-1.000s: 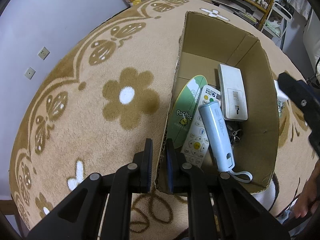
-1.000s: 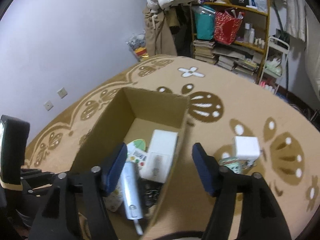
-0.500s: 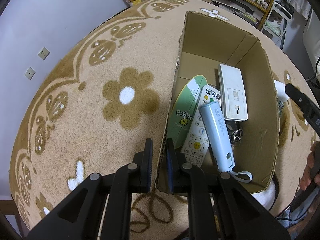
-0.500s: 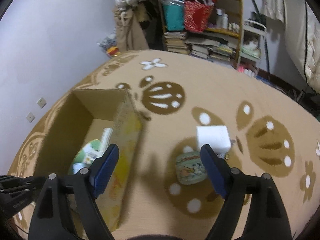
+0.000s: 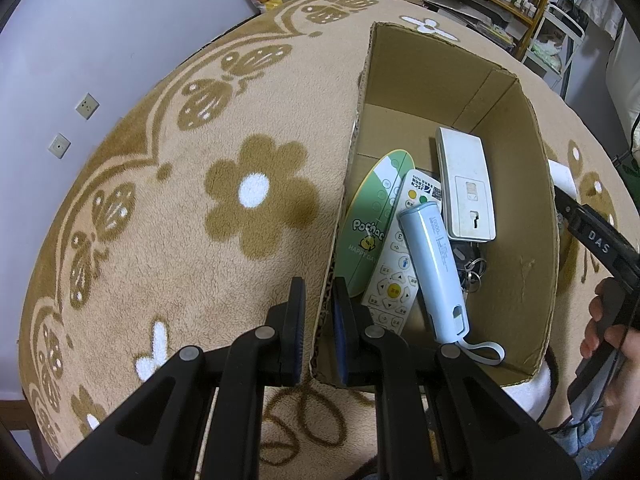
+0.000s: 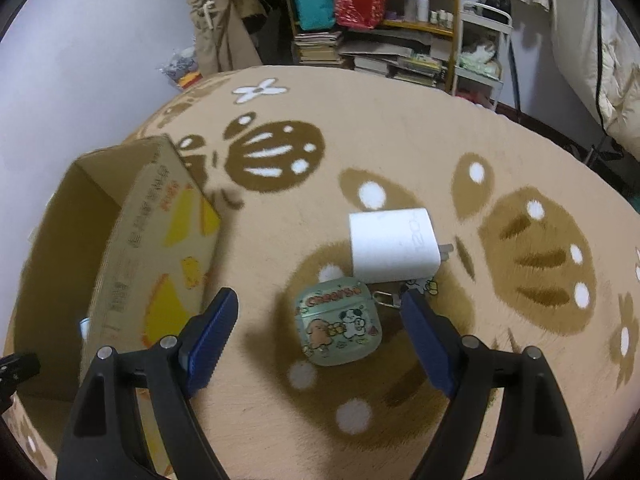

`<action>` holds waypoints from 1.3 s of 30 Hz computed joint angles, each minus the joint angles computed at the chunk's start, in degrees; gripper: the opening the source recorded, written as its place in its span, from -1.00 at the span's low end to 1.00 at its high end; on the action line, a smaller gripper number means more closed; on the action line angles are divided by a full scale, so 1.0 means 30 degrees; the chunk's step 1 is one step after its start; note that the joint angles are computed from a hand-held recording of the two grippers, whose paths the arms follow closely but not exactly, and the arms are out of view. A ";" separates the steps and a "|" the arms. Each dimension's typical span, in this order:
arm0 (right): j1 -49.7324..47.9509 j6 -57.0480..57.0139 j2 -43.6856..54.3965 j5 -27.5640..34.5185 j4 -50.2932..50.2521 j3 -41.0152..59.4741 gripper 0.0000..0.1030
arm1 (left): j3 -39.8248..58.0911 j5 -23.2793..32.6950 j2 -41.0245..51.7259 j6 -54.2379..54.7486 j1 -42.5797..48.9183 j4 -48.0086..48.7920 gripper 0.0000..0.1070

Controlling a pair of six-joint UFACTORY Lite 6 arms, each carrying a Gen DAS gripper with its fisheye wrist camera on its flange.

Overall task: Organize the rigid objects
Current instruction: 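Return the right tool to the pile and grasp the green Cheers case, then carry the green Cheers case into the box with the right tool and release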

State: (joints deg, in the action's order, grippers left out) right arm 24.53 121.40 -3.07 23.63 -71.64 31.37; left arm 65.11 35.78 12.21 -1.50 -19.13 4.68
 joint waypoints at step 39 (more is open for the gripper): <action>0.0188 -0.2639 0.2321 -0.0372 0.2127 0.1004 0.16 | -0.0095 -0.0028 -0.0101 0.0424 0.0152 -0.0275 -0.76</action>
State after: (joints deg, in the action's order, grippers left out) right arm 25.10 113.49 3.89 22.52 -65.26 34.38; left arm 64.82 35.70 11.91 -0.22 -18.68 3.85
